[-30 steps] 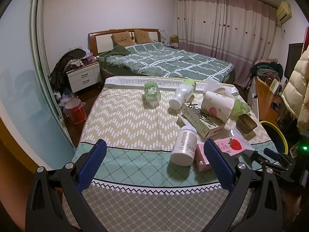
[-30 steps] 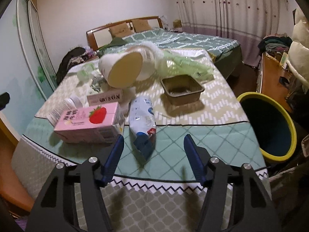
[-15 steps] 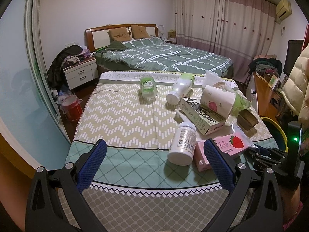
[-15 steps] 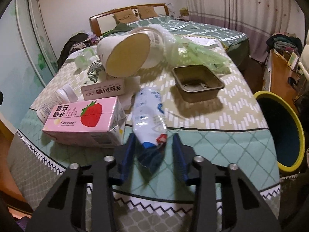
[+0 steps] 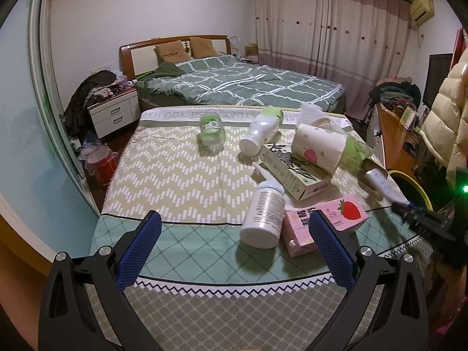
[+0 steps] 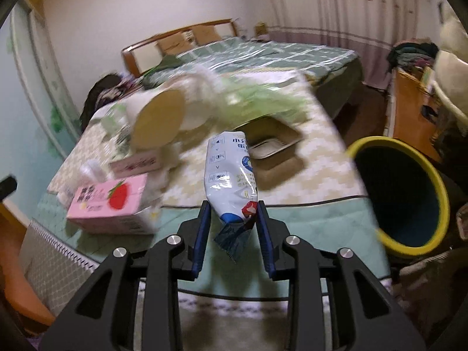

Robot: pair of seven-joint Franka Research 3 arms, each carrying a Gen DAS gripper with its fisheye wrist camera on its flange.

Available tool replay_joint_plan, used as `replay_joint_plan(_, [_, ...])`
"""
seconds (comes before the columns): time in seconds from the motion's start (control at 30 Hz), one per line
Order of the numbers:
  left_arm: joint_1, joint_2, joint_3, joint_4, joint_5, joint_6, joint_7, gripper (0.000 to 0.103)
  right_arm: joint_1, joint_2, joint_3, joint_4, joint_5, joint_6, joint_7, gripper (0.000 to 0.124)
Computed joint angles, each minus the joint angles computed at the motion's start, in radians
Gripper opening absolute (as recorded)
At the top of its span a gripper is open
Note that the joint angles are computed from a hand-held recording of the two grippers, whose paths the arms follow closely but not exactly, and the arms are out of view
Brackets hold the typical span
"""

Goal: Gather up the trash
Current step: 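Carry the pouch over the yellow-rimmed bin and open the right gripper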

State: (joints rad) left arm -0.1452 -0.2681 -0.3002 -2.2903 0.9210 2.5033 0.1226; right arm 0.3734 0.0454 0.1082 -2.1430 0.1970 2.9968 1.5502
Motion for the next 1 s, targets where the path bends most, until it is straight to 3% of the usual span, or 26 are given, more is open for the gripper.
replay_joint_plan(0.17, [-0.009,0.033,0.002,0.027,-0.007,0.009,0.023,0.099,-0.035,-0.01,-0.065,-0.018,-0.188,0.028,0.221,0.03])
replay_joint_plan(0.37, [-0.024,0.081,0.008,0.067,-0.011,0.018,0.047,0.099,-0.074,0.041,-0.147,0.043,-0.482,-0.03,0.557,0.03])
replay_joint_plan(0.57, [-0.042,0.129,0.02,0.108,-0.025,0.021,0.08,0.099,-0.089,0.109,-0.189,0.118,-0.542,-0.101,0.659,0.034])
replay_joint_plan(0.7, [-0.053,0.164,0.03,0.135,-0.033,0.025,0.097,0.099,-0.076,0.123,-0.213,0.135,-0.581,-0.096,0.71,0.042])
replay_joint_plan(0.87, [-0.064,0.204,0.047,0.158,-0.06,0.042,0.129,0.099,-0.069,0.075,-0.192,0.067,-0.596,-0.003,0.716,0.046])
replay_joint_plan(1.0, [-0.067,0.23,0.06,0.162,-0.089,0.057,0.153,0.099,-0.034,0.045,-0.2,0.035,-0.723,0.035,0.814,0.048])
